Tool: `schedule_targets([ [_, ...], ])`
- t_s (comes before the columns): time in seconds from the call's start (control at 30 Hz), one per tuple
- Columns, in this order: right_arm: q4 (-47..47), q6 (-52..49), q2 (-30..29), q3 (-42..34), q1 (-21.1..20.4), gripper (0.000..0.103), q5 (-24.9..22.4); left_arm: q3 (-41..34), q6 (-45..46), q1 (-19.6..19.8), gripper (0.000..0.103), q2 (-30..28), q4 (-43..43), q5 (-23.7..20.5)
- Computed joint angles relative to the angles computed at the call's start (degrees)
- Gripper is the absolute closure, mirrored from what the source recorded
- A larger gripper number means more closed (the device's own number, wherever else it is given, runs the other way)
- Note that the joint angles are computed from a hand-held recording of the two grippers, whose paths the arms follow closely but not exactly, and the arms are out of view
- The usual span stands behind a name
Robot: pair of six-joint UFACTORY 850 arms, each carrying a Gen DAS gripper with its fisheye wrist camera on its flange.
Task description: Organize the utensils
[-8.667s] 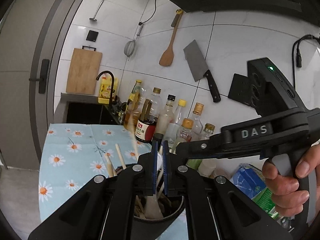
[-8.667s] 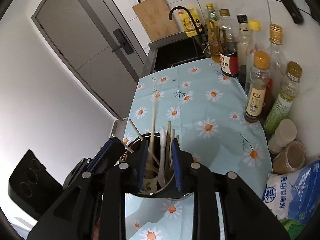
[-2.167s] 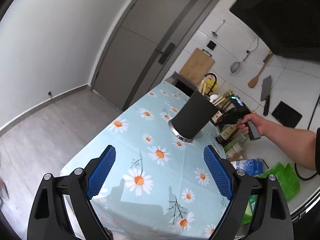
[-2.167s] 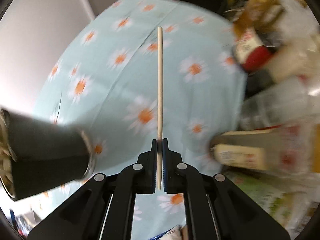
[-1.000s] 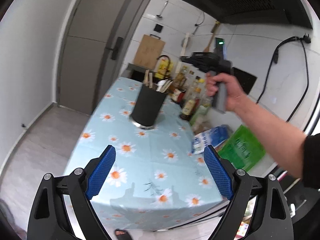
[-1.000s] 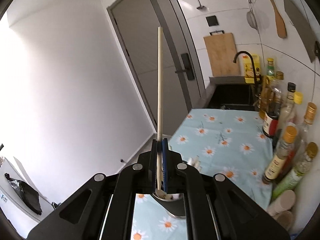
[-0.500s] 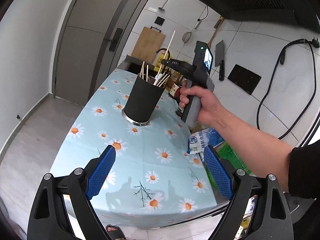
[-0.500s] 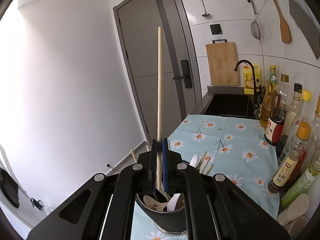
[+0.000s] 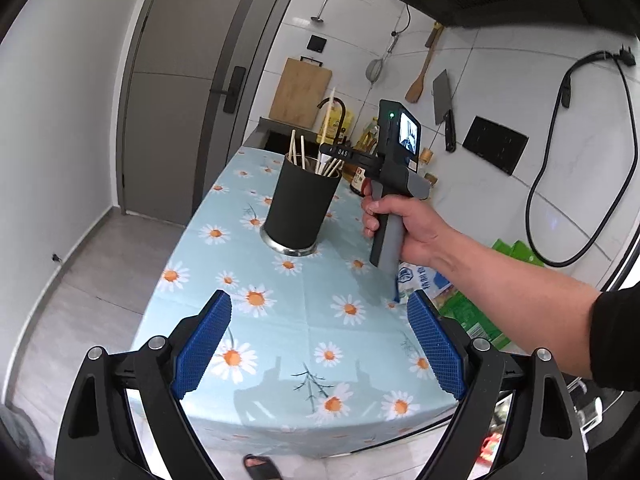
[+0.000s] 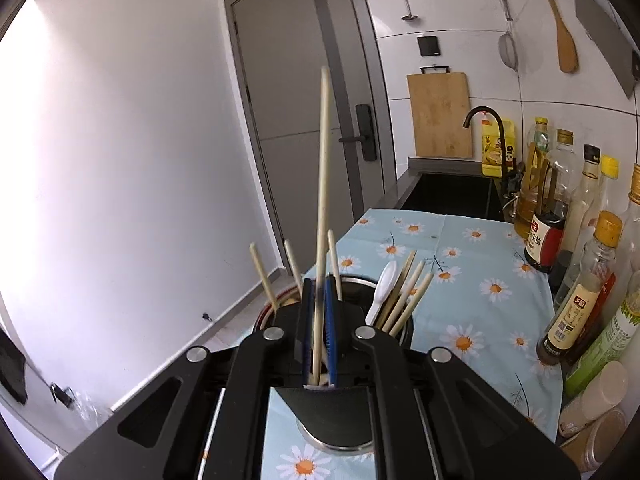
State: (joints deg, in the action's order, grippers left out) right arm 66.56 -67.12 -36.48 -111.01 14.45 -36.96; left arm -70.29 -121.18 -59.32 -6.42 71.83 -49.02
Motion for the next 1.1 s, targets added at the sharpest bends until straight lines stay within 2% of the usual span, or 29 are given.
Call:
schedule_targets([
  [0.17,3.4,-3.0,3.0,4.3,-0.2,0.087,0.0,-0.6,2.3,-0.5,0.016,0.1,-0.1,-1.7],
  [0.27,5.7,-4.5,5.7,7.8,-0.8,0.086,-0.6,0.4,0.2,-0.4,0.016,0.9,0.8,-1.1],
  [0.33,6.6,-4.3,7.4,9.8,-1.4,0.083,-1.9,0.6,0.2,-0.5,0.016,1.2,0.8,-1.3],
  [0.57,7.7,-5.2,15.7,17.6,-3.4,0.077,-1.9,0.3,2.4,-0.5,0.016,1.5,1.0,-1.2],
  [0.63,7.8,-4.4,18.8,20.6,-4.4,0.070,-1.3,-0.4,3.8,-0.4,0.016,1.2,0.7,-1.1],
  [0.7,6.4,-2.2,22.1,23.7,-5.4,0.067,-0.8,-1.1,4.8,-0.2,0.016,0.9,0.7,-0.7],
  [0.8,4.5,-0.4,27.6,28.9,-7.0,0.056,0.8,-2.1,6.6,0.1,0.016,0.3,0.9,-0.3],
  [0.9,-2.8,6.3,31.4,31.9,-8.0,0.052,1.2,-3.0,8.7,0.7,0.016,-0.3,0.2,0.9],
  [1.1,-11.4,14.1,36.8,36.2,-10.3,0.052,-1.2,-3.8,10.7,0.9,0.016,-0.6,-1.7,2.9],
])
